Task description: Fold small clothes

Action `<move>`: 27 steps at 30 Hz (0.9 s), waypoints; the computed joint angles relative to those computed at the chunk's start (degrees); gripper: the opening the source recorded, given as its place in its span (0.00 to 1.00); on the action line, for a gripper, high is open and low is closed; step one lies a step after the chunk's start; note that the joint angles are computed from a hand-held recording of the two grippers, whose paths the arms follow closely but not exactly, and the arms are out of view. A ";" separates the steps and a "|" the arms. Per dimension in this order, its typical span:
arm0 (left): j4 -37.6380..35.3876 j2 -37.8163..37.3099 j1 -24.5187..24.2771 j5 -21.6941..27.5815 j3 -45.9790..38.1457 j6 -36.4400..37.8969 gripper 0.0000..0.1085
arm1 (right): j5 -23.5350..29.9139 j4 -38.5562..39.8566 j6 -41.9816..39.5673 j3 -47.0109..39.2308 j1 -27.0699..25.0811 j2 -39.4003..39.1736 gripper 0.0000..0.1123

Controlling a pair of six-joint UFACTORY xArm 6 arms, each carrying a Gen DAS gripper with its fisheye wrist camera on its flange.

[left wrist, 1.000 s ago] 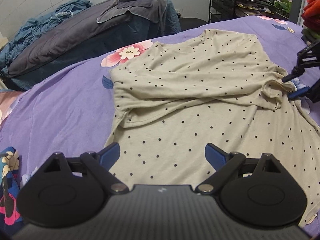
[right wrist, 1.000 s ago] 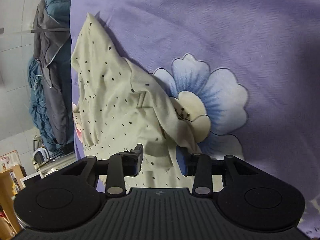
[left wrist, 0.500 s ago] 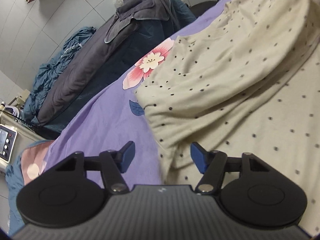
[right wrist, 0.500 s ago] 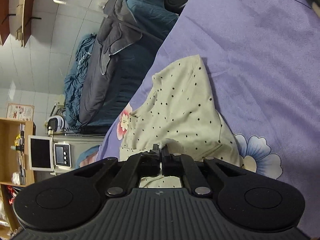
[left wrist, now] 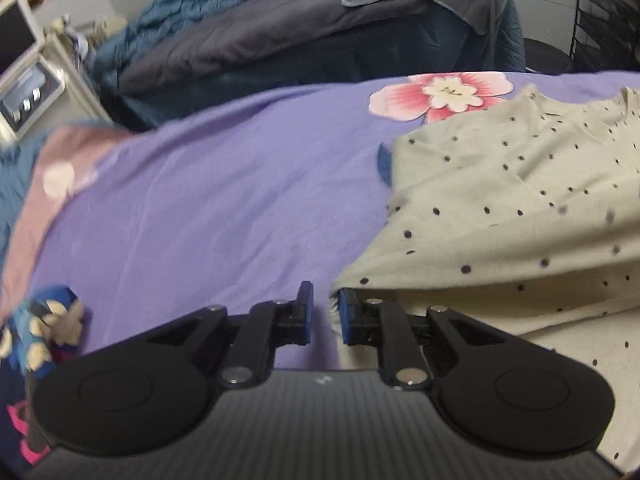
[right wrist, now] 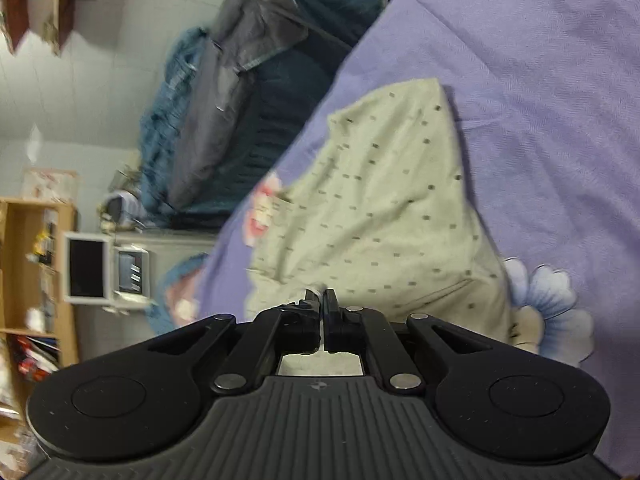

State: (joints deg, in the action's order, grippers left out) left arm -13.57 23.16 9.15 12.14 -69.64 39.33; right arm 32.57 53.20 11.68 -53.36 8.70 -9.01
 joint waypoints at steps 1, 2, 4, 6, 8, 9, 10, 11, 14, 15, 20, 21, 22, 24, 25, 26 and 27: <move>-1.86 0.62 0.37 2.74 -1.51 2.49 0.16 | 1.02 -4.37 1.35 -0.92 -0.20 1.33 0.04; -1.60 0.34 0.70 3.09 -1.20 3.90 0.20 | 1.76 -8.99 2.14 -1.93 -0.21 2.81 0.04; 0.95 -0.01 0.96 2.01 -0.33 4.12 0.34 | 3.30 -14.50 1.50 -3.67 -0.38 5.81 0.04; 3.80 -0.61 1.63 2.86 -0.02 1.85 0.44 | 3.98 -18.77 3.04 -4.46 -0.62 7.68 0.04; 6.24 -0.98 2.53 4.64 -0.84 -2.18 0.51 | 4.68 -21.98 3.77 -5.08 -0.73 8.65 0.04; 7.95 -1.18 3.05 4.67 -1.21 -5.18 0.51 | 4.96 -24.22 3.58 -5.31 -0.57 8.65 0.04; 7.91 -1.49 3.51 4.99 -1.62 -6.47 0.54 | 5.06 -25.35 2.55 -5.45 -0.33 8.51 0.04; 5.47 -1.91 3.97 5.82 -2.45 -6.25 0.55 | 4.98 -25.55 1.17 -5.32 -0.12 8.19 0.04; -10.15 -2.87 4.69 9.37 -5.85 0.37 0.60 | 4.33 -27.65 0.90 -4.83 0.44 7.59 0.04; -14.82 -2.67 4.73 11.46 -7.82 1.84 0.62 | 3.91 -27.99 0.78 -4.71 0.70 7.58 0.04; -19.18 2.82 0.78 18.24 -17.98 -0.59 0.64 | 2.71 -27.86 1.71 -4.27 1.42 7.72 0.05; -18.11 4.49 -0.30 18.58 -19.92 -1.77 0.64 | 2.42 -28.39 2.67 -4.28 1.74 7.82 0.05; -15.80 6.75 -1.49 19.38 -22.44 -3.97 0.64 | 2.30 -28.47 3.02 -4.18 1.82 7.77 0.04; -11.30 11.72 -3.43 22.22 -27.87 -7.59 0.64 | 1.87 -28.60 3.91 -3.84 1.92 7.50 0.05; -8.86 13.71 -4.13 23.28 -30.11 -9.11 0.64 | 1.67 -28.72 4.37 -3.68 1.93 7.36 0.05; -5.19 15.66 -5.05 23.19 -31.75 -11.50 0.64 | 1.60 -28.80 4.60 -3.62 1.89 7.29 0.05; -2.89 16.91 -5.56 23.42 -32.88 -12.79 0.60 | 1.50 -28.91 4.78 -3.52 1.84 7.22 0.05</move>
